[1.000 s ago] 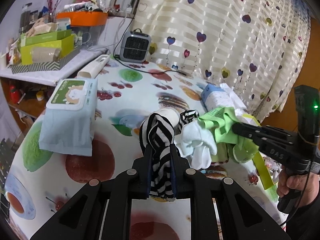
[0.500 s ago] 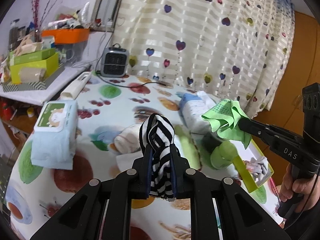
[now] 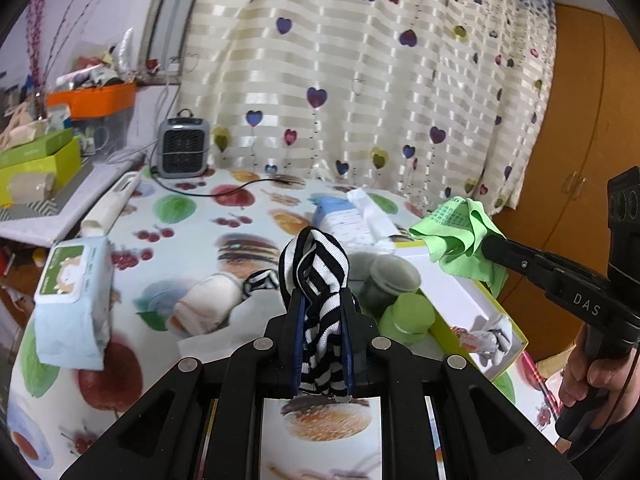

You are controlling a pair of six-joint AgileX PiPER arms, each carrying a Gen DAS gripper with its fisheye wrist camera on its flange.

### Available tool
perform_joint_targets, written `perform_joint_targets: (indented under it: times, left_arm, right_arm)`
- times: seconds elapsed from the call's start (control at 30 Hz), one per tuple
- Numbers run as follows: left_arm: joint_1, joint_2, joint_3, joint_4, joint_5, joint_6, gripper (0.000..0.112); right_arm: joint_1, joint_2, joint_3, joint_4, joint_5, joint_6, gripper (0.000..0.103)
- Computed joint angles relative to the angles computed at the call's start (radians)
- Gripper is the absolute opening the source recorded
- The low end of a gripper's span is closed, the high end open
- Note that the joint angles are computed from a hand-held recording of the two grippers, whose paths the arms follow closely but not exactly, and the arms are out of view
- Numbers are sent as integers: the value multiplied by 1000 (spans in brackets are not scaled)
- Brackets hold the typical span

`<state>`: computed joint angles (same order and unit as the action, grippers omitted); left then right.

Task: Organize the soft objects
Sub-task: 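Lift both cloths and carry them toward the white tray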

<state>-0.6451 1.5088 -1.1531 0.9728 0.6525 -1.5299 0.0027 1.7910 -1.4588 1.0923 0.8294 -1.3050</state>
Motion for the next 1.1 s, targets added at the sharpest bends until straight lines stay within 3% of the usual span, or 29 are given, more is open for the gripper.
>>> perform_joint_targets:
  times: [0.3, 0.63, 1.1]
  left_arm:
    - [1, 96, -126, -50, -22, 104, 14]
    - [32, 267, -342, -205, -36, 319, 14]
    - [55, 596, -812, -517, 54, 716, 14]
  right_arm:
    - [-74, 22, -26, 27, 17, 13, 7]
    - [-127, 113, -119, 14, 37, 72, 7]
    - [-177, 366, -392, -123, 47, 306, 7]
